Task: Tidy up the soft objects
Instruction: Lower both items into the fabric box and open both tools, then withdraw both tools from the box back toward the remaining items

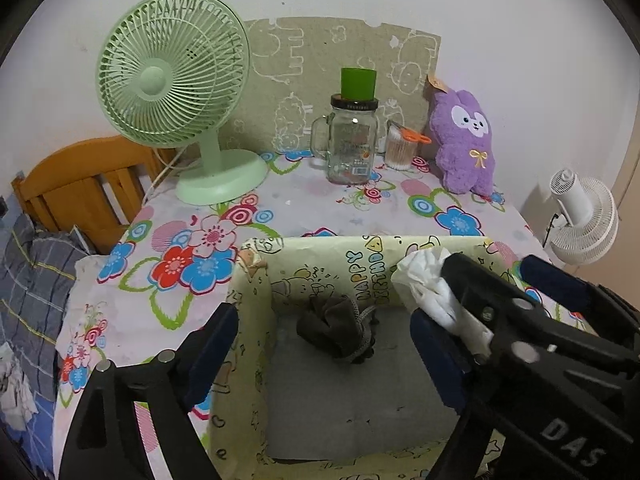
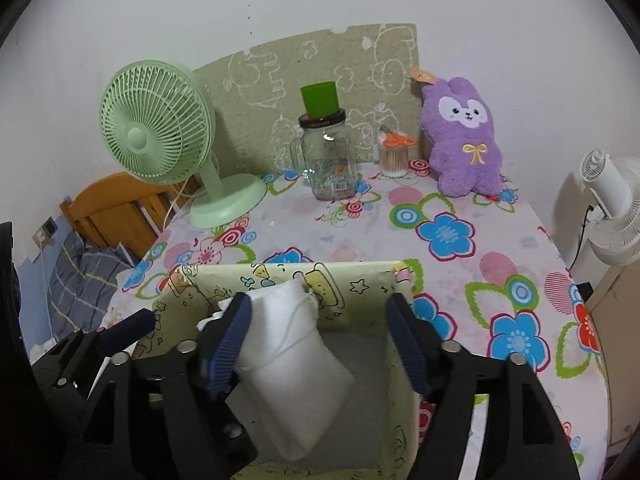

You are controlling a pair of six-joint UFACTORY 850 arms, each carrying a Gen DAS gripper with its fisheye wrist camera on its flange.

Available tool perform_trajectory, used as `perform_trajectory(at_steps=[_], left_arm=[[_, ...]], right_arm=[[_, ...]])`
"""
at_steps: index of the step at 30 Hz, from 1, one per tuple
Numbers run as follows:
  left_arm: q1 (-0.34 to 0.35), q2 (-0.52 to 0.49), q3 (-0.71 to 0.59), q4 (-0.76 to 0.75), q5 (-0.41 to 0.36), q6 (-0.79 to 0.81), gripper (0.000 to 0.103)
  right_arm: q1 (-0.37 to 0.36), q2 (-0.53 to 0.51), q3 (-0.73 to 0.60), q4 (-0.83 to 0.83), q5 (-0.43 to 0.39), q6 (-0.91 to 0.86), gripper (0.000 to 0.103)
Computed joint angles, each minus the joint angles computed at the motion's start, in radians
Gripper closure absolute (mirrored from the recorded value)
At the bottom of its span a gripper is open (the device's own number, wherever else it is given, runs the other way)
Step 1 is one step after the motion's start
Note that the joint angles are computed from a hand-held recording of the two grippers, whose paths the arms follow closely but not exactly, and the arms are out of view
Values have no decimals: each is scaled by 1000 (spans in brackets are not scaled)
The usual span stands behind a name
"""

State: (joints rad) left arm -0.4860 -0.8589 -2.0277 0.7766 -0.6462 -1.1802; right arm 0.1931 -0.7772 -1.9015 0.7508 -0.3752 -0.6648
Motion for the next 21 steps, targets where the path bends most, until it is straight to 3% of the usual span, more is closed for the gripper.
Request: perform_trajectory(at_steps=[9, 21], left_arm=[[-13, 37, 40, 58, -23, -56, 6], [-36, 115, 132, 137, 15, -124, 4]], right_arm=[[-6, 65, 78, 128, 42, -125, 12], [-19, 150, 177, 219, 60, -215, 10]])
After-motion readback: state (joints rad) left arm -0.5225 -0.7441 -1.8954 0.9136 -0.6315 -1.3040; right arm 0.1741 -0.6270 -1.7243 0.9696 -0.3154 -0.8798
